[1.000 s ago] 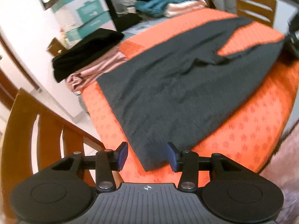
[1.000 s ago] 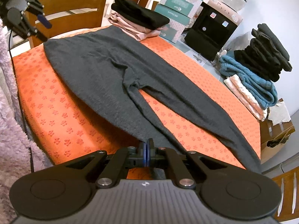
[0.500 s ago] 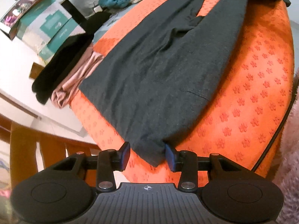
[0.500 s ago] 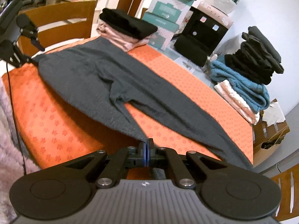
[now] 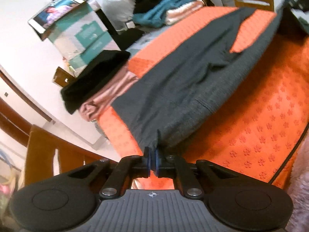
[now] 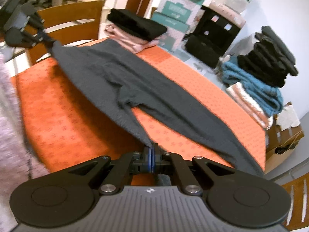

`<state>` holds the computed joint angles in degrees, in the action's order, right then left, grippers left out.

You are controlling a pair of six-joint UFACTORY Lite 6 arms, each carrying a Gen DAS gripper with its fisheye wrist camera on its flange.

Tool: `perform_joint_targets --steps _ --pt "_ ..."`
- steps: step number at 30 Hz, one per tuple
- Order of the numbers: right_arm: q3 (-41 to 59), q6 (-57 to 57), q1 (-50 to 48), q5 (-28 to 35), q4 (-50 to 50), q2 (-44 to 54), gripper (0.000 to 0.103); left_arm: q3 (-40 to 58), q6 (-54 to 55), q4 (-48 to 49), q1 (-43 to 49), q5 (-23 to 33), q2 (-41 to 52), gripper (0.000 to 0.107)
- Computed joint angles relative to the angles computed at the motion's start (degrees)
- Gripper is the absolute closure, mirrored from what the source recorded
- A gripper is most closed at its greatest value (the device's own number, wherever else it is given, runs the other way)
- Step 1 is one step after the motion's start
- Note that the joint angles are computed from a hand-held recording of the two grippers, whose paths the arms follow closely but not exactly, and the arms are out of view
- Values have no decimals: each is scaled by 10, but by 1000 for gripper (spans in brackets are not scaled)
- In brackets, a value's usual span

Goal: Fold clothes

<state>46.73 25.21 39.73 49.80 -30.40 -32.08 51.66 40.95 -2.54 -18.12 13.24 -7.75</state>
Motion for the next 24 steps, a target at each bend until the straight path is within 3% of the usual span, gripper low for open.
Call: perform_joint_targets --steps 6,12,18,24 --pt "62 19 113 107 75 0 101 27 125 -132 38 72 -30 100" --pt "133 41 152 169 74 43 101 39 121 -167 47 91 -27 100" --pt "177 -50 51 144 46 84 101 92 96 -173 49 93 22 100" --pt "236 -190 -90 63 49 177 101 228 25 -154 49 133 131 100"
